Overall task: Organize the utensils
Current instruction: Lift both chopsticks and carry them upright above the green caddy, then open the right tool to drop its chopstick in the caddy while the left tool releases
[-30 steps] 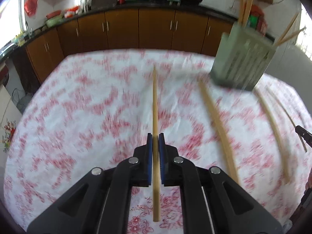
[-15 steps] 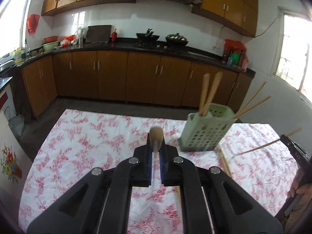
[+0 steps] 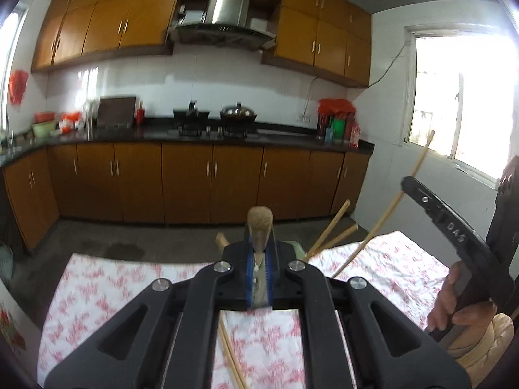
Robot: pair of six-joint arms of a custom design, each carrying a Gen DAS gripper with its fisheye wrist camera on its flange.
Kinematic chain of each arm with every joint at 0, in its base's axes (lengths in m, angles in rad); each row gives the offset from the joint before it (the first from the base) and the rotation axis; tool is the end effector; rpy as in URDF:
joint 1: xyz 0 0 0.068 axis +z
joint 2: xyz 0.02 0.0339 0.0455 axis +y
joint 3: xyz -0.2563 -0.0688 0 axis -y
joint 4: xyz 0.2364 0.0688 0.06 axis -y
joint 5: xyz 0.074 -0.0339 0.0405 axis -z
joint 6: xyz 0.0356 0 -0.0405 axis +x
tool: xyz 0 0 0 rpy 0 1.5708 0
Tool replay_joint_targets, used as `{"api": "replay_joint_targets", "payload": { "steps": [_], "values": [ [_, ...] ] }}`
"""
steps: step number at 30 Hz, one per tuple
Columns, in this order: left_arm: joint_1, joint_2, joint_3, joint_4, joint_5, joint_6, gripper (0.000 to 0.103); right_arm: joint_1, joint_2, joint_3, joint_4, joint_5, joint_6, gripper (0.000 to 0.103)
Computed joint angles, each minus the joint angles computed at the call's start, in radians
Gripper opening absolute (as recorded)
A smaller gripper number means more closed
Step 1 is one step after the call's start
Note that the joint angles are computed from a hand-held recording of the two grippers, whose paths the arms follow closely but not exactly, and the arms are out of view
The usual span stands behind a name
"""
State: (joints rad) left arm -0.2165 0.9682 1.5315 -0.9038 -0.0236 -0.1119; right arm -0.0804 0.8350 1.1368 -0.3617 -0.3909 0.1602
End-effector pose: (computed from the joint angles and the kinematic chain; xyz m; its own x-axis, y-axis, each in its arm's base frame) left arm 0.1426 -0.0305 0.4650 -0.3457 -0.0383 -0.9376 0.1554 0.9830 -0.0974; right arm 0.1631 0.0005 0.4246 -0.1075 0.1566 -0.9818 -0.2914 0.9392 0.1817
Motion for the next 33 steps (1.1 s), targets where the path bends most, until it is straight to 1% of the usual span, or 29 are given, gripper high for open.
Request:
{"api": "replay_joint_targets", "payload": {
  "steps": [1,3,5,6,9,11,14,16,19,20,21,22,23,24,26,28,30,32,33],
  "values": [
    [-0.044,0.025,0.018,0.018,-0.054,0.001,0.008,0.016,0.010,-0.004,0.029,0.021,0.008,0.007],
    [-0.057,0.067,0.051,0.025,-0.062,-0.001,0.008,0.047,0.034,-0.015,0.091,0.063,0.028,0.007],
    [-0.078,0.122,0.080,0.031,-0.098,0.008,0.008,0.080,0.059,-0.024,0.142,0.115,0.032,0.007],
    [-0.085,0.149,0.095,0.027,-0.109,0.012,0.008,0.107,0.081,-0.035,0.185,0.159,0.022,0.007],
    [-0.077,0.217,0.119,0.014,-0.094,0.028,0.008,0.133,0.119,-0.059,0.243,0.206,0.011,0.007],
    [-0.060,0.251,0.113,0.030,-0.076,0.039,0.008,0.159,0.143,-0.061,0.260,0.227,0.016,0.007],
    [-0.056,0.301,0.112,0.049,-0.078,0.046,0.008,0.188,0.185,-0.078,0.287,0.259,-0.002,0.007],
    [-0.048,0.334,0.109,0.059,-0.067,0.051,0.008,0.213,0.196,-0.089,0.278,0.284,-0.016,0.007],
    [-0.017,0.362,0.098,0.070,-0.017,0.050,0.008,0.225,0.190,-0.113,0.252,0.289,-0.025,0.007],
    [-0.009,0.367,0.093,0.073,-0.007,0.044,0.009,0.228,0.185,-0.118,0.239,0.290,-0.021,0.008],
    [-0.011,0.362,0.080,0.091,-0.017,0.038,0.009,0.218,0.176,-0.123,0.225,0.274,-0.015,0.009],
    [-0.001,0.357,0.074,0.094,0.000,0.036,0.010,0.216,0.173,-0.119,0.208,0.268,-0.016,0.010],
    [0.009,0.354,0.073,0.094,0.023,0.030,0.010,0.203,0.163,-0.116,0.186,0.254,-0.021,0.016],
    [0.019,0.350,0.073,0.094,0.045,0.021,0.011,0.205,0.165,-0.103,0.173,0.254,-0.022,0.026],
    [0.024,0.338,0.065,0.106,0.042,0.016,0.016,0.182,0.137,-0.100,0.147,0.230,-0.025,0.035],
    [0.041,0.308,0.047,0.117,0.058,0.008,0.017,0.169,0.109,-0.097,0.127,0.219,-0.030,0.036],
    [0.062,0.275,0.033,0.118,0.078,-0.001,0.018,0.141,0.078,-0.090,0.104,0.201,-0.033,0.040],
    [0.088,0.212,0.002,0.123,0.093,-0.008,0.025,0.087,0.015,-0.099,0.061,0.172,-0.039,0.041],
    [0.107,0.160,-0.034,0.129,0.100,-0.009,0.026,0.061,0.003,-0.097,0.043,0.156,-0.043,0.041]
  ]
}}
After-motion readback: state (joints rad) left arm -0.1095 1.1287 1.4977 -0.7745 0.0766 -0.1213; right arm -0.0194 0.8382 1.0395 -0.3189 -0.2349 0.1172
